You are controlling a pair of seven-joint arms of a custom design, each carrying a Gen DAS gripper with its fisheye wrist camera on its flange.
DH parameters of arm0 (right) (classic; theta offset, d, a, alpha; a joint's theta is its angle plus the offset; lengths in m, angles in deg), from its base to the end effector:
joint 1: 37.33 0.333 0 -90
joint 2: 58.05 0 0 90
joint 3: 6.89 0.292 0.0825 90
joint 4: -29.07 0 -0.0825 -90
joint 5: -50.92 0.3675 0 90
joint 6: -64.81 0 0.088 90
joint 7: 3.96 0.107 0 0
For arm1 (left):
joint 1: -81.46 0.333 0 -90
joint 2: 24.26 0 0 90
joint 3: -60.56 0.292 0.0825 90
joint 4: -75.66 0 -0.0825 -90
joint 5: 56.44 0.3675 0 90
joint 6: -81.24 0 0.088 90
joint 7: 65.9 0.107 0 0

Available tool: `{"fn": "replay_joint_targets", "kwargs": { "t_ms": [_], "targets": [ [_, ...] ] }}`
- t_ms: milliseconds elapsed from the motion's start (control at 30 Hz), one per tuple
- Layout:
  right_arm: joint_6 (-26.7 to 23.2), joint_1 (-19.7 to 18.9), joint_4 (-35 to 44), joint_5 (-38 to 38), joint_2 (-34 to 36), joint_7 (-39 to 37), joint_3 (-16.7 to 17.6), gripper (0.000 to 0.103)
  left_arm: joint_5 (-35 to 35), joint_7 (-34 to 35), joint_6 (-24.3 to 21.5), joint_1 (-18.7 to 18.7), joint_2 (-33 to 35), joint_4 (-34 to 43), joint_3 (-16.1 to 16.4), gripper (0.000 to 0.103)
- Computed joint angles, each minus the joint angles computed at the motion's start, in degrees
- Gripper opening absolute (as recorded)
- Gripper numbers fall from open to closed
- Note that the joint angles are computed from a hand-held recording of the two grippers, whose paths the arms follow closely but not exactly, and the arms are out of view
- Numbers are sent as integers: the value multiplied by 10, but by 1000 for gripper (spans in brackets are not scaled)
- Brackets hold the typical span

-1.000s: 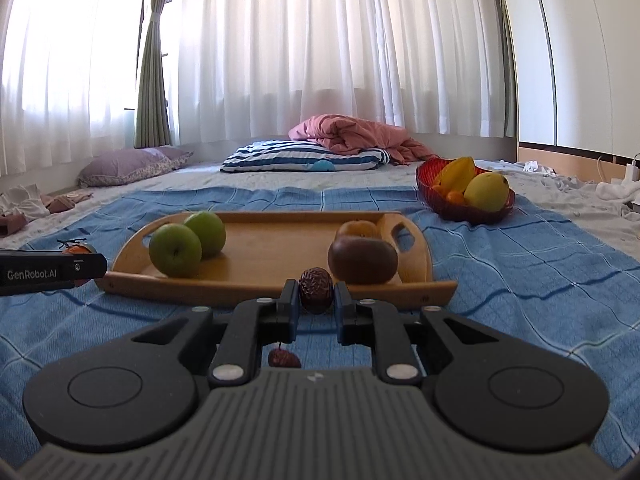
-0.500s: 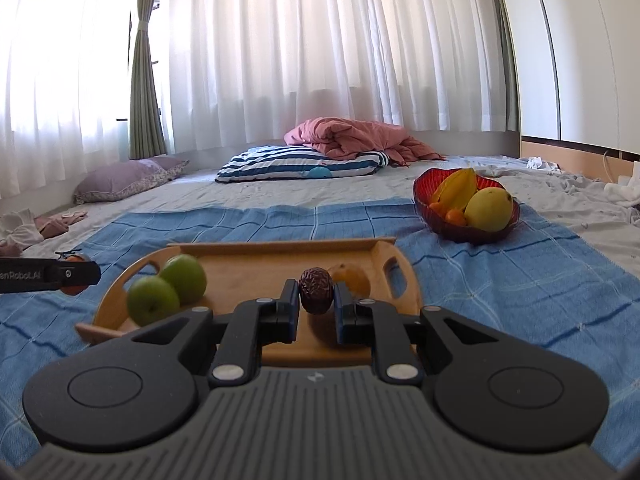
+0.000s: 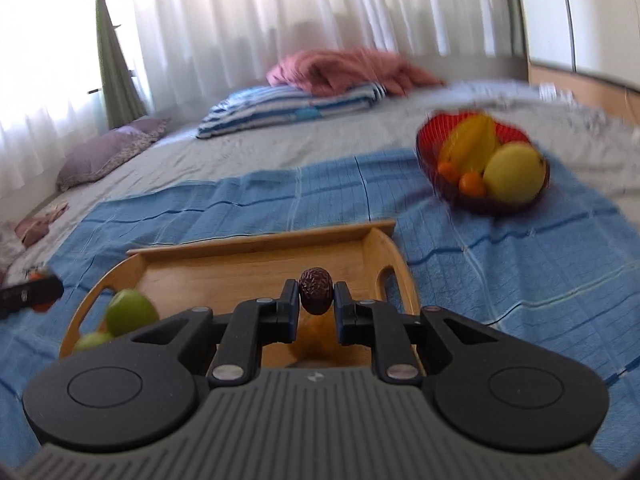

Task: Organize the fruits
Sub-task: 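Carry the tangerine in the left tool while the right tool carries the date over the tray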

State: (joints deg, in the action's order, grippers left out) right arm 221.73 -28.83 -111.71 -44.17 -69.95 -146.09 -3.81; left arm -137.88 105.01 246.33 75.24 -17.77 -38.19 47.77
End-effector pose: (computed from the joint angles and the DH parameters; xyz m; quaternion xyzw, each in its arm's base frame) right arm 0.4426 0.1304 0.3826 -0.4252 0.7696 -0.3407 0.3329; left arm 0.5742 -0.1339 0.4433 -0.4605 0.7376 -0.4611 0.1766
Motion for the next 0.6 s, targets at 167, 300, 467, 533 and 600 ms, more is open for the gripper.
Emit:
{"fn": "replay_joint_targets", "kwargs": {
  "t_ms": [167,300,467,533,600],
  "targets": [
    [43,-19,34,43,44,-44,-22,21,166,-177,14,-13,75,61,1,37],
    [50,-25,64,115,80,-135,-26,21,340,-349,3,-43,137,121,36,37],
    [59,-25,100,198,127,-216,-34,21,449,-454,-11,-58,194,189,56,37],
    [53,-21,113,221,143,-244,-37,22,477,-480,-23,-54,210,209,55,37],
    [50,-17,125,239,155,-265,-40,22,504,-502,-31,-50,224,227,52,37]
  ]
}}
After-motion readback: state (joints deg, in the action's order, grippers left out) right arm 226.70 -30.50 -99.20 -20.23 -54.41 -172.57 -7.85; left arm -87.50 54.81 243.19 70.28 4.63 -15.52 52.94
